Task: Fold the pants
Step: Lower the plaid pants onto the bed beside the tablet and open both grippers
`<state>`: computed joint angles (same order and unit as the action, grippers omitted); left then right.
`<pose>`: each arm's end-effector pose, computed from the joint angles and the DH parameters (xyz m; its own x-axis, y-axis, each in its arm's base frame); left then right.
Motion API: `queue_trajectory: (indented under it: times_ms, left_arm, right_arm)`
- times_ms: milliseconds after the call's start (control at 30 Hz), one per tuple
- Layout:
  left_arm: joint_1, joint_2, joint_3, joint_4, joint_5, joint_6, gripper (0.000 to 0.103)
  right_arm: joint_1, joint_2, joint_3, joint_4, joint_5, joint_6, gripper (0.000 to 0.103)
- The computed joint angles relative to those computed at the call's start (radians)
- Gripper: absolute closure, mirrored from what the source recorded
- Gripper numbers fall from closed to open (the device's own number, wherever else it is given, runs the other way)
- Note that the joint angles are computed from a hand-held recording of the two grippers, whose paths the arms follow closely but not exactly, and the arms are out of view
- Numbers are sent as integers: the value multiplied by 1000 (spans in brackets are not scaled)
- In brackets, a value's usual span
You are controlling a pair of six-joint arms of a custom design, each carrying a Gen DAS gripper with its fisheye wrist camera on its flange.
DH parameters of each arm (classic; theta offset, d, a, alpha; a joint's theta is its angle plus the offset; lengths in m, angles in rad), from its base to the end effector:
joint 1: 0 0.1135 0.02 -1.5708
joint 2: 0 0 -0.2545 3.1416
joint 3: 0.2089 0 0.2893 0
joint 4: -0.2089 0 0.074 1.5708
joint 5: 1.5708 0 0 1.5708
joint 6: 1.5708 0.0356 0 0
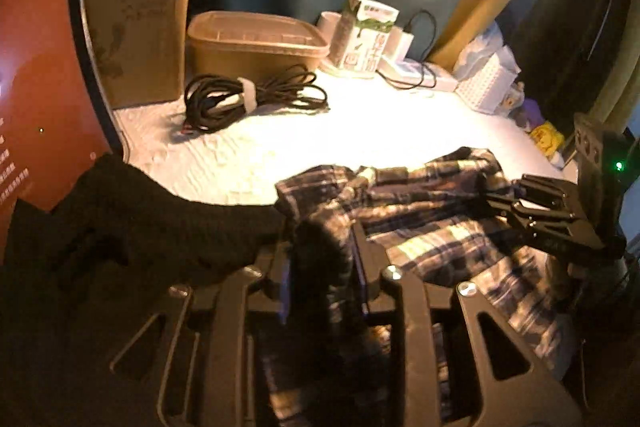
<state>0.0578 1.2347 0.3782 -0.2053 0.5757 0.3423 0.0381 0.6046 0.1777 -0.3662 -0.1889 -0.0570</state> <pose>0.2182 -0.0068 0.0885 -0.7486 0.2387 -0.6186 0.4965 0.8202 -0.2843 0.1691 0.0131 0.1180 -0.7012 -0.0827 -0.7081 -0.2093 0.9734 0.0936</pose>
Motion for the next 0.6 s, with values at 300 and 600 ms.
queue_trajectory:
  times_ms: [300,600]
  left_arm:
    - [24,-205,-12,-167,-71,50,70]
    - [22,-498,-44,-338,-155,12,70]
  right_arm:
    - [-180,119,22,73,-103,-84,46]
    - [-291,-109,6,-70,-118,-128,46]
